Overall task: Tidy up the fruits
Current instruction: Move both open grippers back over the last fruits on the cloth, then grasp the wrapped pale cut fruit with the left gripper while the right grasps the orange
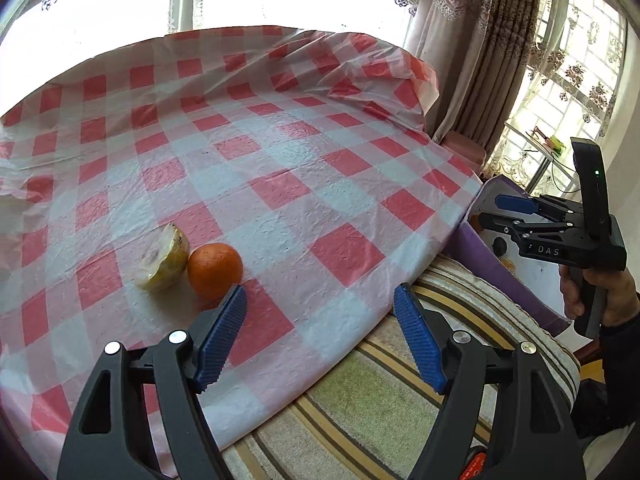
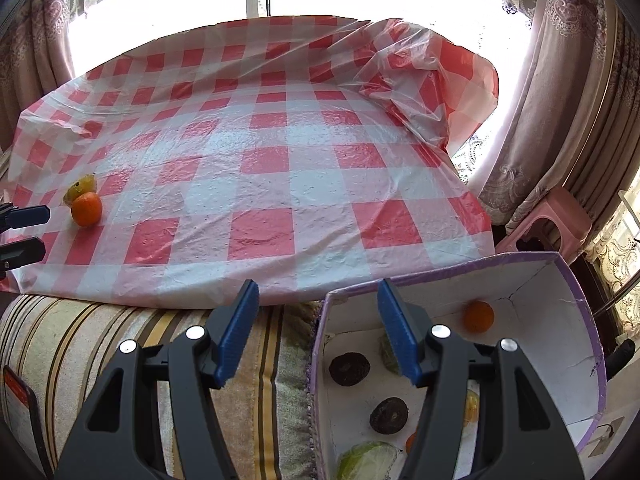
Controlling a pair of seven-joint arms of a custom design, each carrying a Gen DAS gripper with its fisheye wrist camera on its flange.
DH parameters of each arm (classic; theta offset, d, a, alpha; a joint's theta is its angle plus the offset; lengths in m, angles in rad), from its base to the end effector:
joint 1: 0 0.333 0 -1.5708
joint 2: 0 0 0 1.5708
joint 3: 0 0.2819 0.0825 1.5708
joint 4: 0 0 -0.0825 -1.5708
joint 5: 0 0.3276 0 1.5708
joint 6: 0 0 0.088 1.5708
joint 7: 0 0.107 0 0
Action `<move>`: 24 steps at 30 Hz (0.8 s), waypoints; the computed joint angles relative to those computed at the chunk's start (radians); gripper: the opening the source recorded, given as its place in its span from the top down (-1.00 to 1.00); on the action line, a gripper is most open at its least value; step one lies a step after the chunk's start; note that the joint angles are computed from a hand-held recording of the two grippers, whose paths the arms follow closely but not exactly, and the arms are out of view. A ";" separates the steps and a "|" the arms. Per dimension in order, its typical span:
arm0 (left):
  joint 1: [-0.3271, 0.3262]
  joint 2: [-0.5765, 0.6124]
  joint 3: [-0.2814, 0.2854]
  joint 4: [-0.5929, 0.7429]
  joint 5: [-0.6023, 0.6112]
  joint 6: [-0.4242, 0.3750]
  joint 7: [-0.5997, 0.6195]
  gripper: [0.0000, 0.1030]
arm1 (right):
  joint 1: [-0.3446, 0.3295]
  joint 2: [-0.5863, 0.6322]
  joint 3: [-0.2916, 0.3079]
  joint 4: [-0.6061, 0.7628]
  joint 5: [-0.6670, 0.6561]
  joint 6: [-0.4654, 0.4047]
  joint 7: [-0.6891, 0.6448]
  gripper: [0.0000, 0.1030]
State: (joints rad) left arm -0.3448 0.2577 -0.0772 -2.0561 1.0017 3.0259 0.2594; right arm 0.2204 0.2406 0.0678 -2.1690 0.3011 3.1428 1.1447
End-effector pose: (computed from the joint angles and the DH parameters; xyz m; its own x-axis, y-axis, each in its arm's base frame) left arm 0.4877 -0.2858 0.3764 -0.1233 -0.9785 0.1652 -0.7375 -0.0210 -0.6750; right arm 0.5464 0.1329 0.3752 0.3691 -0.9269 0.0677 -0.6748 -0.3174 -0.6663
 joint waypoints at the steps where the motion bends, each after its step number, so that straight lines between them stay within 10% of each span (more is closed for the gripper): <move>1: -0.006 -0.013 0.019 -0.022 0.028 0.012 -0.046 -0.42 | 0.002 0.003 0.005 0.005 0.000 -0.002 -0.001 -0.20; 12: 0.080 -0.109 0.070 -0.152 0.446 0.072 -0.609 -0.42 | 0.019 0.075 0.078 0.099 0.029 -0.042 -0.057 -0.20; 24: 0.219 -0.001 0.008 -0.067 0.301 0.159 -0.510 -0.56 | 0.054 0.172 0.183 0.255 0.075 -0.119 -0.182 -0.39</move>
State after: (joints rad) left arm -0.1253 0.2569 -0.0691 -2.1229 1.3030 3.1848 -0.2503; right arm 0.2746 0.4130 0.2509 -1.9136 0.3759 3.0240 0.9624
